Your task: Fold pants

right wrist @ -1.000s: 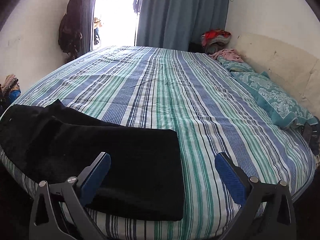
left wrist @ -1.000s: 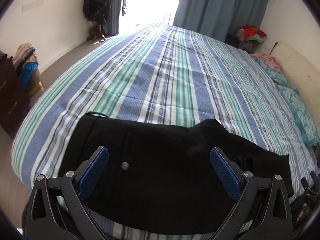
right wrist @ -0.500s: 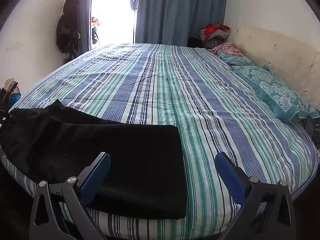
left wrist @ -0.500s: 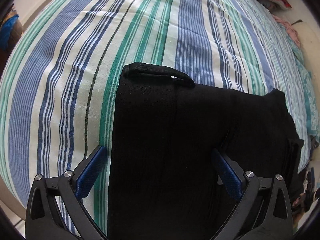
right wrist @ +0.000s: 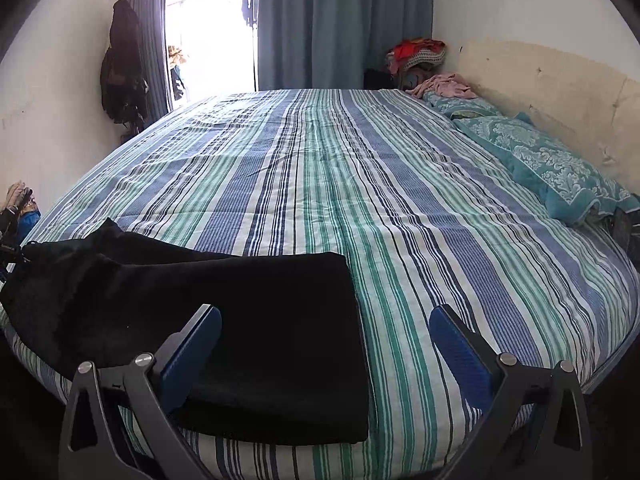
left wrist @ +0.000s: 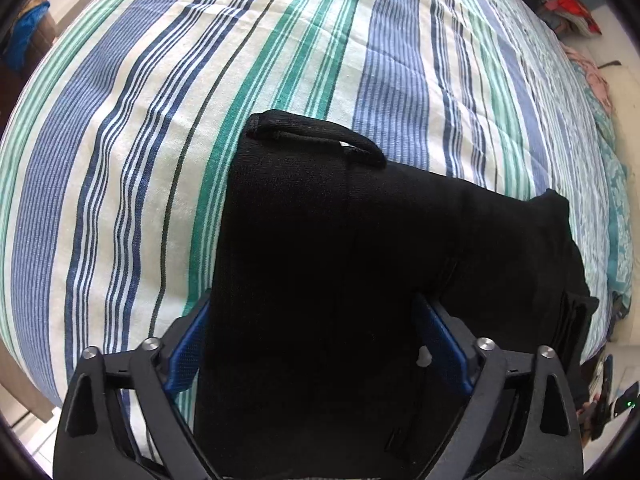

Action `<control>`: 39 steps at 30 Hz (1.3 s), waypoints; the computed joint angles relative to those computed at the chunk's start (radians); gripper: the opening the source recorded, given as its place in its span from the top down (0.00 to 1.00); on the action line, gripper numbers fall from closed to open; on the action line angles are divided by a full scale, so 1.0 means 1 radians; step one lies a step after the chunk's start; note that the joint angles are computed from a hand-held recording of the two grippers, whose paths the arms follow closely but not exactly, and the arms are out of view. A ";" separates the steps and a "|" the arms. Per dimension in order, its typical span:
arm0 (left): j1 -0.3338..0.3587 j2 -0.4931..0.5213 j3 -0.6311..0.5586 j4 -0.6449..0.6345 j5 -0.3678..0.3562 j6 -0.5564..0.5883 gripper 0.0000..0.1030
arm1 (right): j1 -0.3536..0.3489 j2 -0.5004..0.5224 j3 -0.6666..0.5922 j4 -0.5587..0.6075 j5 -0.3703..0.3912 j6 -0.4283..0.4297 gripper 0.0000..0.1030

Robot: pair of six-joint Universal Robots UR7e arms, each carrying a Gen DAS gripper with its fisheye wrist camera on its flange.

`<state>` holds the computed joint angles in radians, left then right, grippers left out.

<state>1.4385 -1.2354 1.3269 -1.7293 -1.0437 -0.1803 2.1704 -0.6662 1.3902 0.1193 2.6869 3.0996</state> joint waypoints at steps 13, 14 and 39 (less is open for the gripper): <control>-0.121 -0.217 0.179 -0.142 -0.118 -0.148 0.80 | -0.008 -0.053 0.046 -0.043 -0.034 0.053 0.00; -0.136 -0.230 0.186 -0.146 -0.140 -0.153 0.80 | -0.008 -0.056 0.050 -0.043 -0.037 0.060 0.00; -0.468 -0.010 0.417 -0.320 -0.406 -0.080 0.56 | -0.061 -0.213 0.221 -0.080 -0.077 0.361 0.00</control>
<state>0.9705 -1.2452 1.7442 -2.0493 -1.4498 -0.2601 2.1095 -0.8797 1.6114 0.0397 2.6101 3.4607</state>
